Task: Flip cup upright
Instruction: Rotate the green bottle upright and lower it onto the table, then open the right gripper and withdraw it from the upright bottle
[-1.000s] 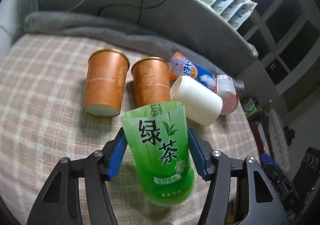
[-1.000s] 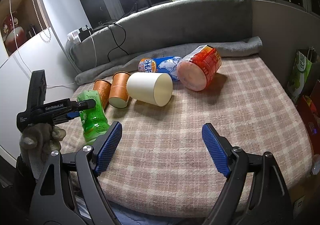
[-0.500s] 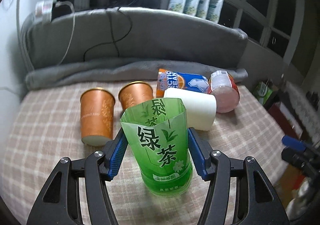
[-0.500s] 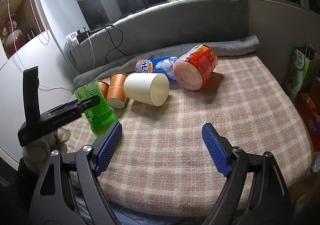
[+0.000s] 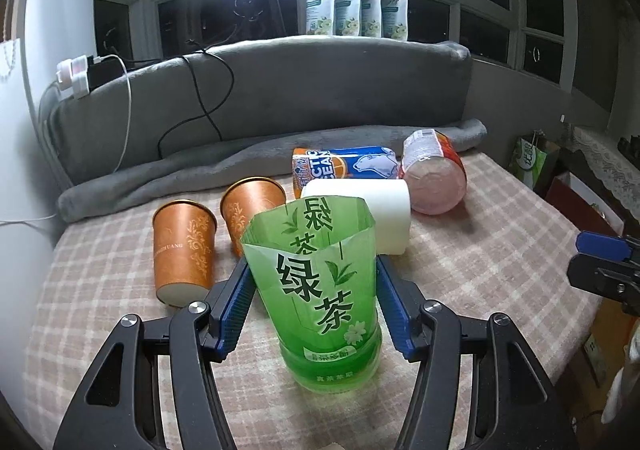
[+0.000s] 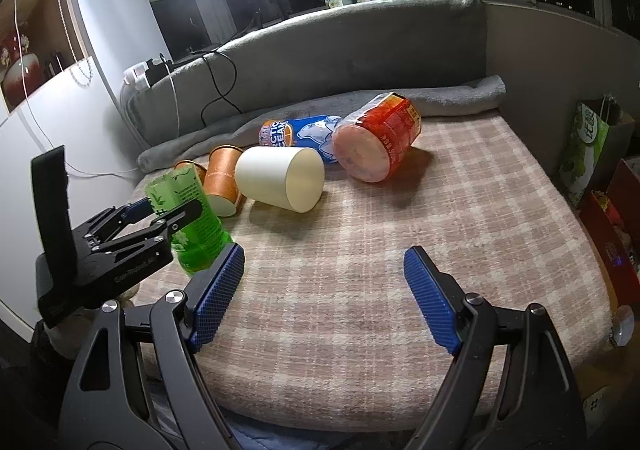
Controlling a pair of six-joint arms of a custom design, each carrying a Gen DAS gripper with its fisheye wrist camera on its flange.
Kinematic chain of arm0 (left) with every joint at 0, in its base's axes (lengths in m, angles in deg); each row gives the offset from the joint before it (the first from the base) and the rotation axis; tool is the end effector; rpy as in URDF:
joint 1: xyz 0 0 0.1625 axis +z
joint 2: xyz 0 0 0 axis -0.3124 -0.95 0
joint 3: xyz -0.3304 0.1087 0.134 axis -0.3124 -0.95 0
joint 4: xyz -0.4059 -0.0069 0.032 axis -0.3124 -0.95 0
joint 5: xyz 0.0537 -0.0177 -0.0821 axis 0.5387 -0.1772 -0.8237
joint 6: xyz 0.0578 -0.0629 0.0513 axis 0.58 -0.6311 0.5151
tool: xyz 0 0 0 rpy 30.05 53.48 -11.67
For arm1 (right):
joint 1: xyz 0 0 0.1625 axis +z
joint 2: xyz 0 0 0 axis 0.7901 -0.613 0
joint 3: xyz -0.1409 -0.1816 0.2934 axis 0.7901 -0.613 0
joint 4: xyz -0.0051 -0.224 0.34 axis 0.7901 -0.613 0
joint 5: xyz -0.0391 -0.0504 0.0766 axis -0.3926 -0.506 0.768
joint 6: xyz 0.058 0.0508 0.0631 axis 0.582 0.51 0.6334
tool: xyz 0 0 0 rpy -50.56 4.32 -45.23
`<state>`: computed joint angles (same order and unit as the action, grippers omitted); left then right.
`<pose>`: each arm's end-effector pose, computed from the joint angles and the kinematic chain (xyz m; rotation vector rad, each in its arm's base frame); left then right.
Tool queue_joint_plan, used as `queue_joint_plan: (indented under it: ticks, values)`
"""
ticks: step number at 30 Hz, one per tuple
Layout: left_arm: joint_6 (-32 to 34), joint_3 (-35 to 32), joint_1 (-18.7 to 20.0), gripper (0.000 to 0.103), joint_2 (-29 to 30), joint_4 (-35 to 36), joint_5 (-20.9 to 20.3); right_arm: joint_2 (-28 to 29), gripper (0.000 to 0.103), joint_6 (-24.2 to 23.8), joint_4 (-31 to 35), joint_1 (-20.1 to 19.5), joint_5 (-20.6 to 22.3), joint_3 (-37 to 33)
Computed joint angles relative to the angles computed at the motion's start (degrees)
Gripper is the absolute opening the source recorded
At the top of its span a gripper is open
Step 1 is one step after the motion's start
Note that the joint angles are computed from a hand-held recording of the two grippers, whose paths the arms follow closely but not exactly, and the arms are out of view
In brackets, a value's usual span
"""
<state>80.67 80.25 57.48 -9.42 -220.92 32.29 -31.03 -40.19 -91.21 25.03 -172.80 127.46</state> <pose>-0.3199 -0.5419 -0.0060 0.6183 2.1829 -1.0232 0.0163 -0.5208 0.3153 0.6370 -2.5266 0.9458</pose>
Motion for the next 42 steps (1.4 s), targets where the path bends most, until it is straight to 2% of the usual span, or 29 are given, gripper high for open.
queue_joint_plan:
  ticks: [17, 19, 21, 28, 34, 41, 42]
  values:
    - [-3.3, 3.3, -0.3, 0.057, -1.9, -0.1, -4.2, -0.8, 0.085, -0.8, 0.0, 0.1, 0.2, 0.7]
    - [-3.2, 3.5, -0.3, 0.062, -2.2, 0.0, -4.8, -0.8, 0.085, -0.9, 0.1, 0.2, 0.3, 0.7]
    - [-3.3, 4.1, -0.2, 0.072, -2.8, -0.2, -5.9, -0.9, 0.085, -1.0, 0.2, 0.3, 0.5, 0.8]
    - [-5.5, 6.7, -0.4, 0.077, -5.5, 0.4, -7.9, -0.1, 0.085, -1.2, -0.9, 1.2, 0.2, 0.7]
    - [-7.6, 12.1, -2.2, 0.077, -9.0, -3.5, -5.0, 1.2, 0.085, -2.1, -4.9, 2.7, -1.0, 0.7]
    - [-7.6, 17.0, -5.2, 0.077, -11.6, -7.9, 1.5, 2.9, 0.085, -3.9, -10.2, 4.4, -2.2, 1.4]
    - [-7.2, 17.4, -5.7, 0.077, -11.5, -8.8, 3.0, 3.1, 0.088, -4.1, -11.1, 4.7, -2.3, 1.5]
